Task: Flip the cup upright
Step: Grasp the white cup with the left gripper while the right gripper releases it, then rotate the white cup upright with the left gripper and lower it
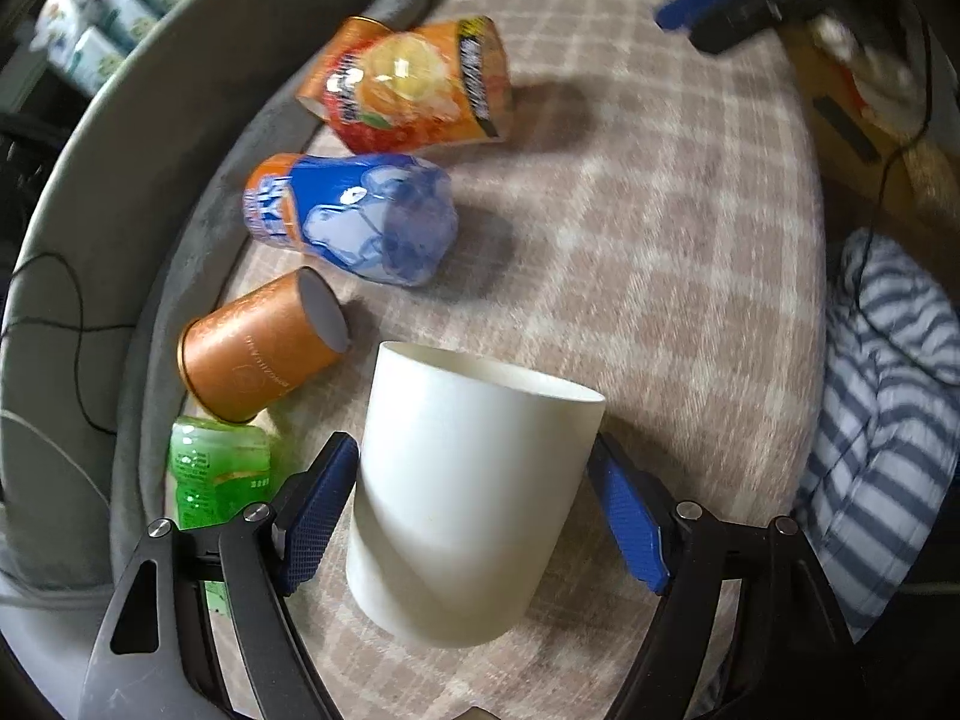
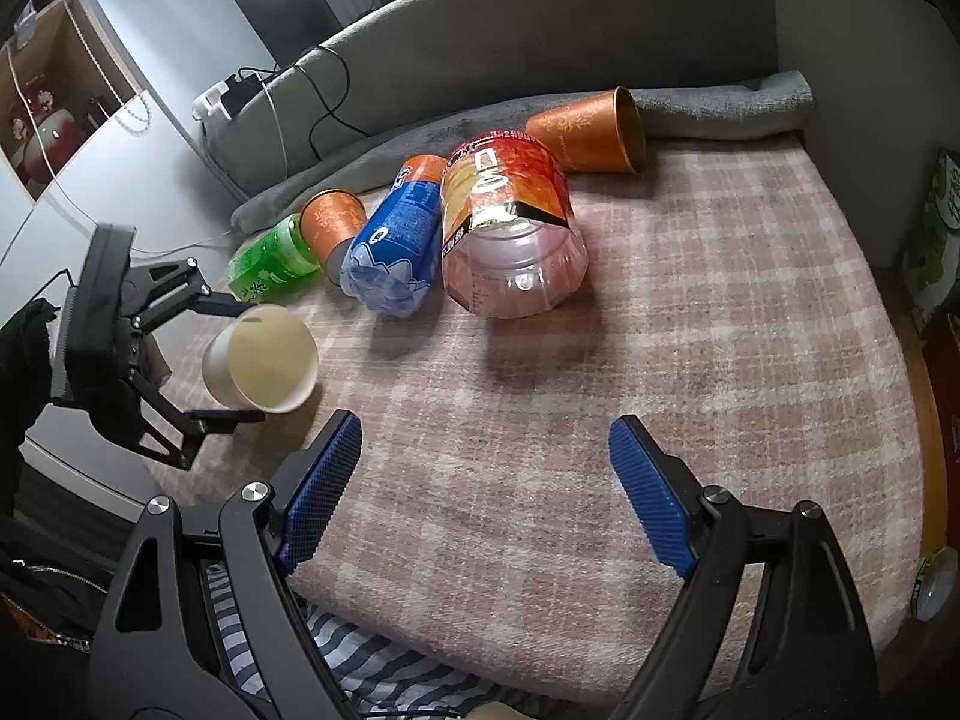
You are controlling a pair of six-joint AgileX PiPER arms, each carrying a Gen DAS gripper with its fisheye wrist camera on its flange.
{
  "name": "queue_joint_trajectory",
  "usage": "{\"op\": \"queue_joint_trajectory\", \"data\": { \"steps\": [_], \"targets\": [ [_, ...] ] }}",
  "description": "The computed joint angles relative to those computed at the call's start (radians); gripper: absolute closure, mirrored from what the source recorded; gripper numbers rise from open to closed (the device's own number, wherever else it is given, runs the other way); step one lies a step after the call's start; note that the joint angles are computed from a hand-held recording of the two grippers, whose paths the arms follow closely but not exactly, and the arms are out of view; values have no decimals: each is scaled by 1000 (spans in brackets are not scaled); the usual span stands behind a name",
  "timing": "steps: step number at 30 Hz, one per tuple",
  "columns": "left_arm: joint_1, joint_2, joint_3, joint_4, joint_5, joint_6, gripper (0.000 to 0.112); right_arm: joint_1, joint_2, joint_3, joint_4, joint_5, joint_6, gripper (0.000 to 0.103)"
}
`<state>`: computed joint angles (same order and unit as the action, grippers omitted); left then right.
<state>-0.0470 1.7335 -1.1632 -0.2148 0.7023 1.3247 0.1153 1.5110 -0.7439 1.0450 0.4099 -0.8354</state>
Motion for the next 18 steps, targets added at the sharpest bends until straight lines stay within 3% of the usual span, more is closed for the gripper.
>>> {"op": "queue_joint_trajectory", "data": {
  "steps": [18],
  "targets": [
    [129,-5,-8,-378,45,122,35,67,-17,-5,-30,-35,53,16]
  ]
}}
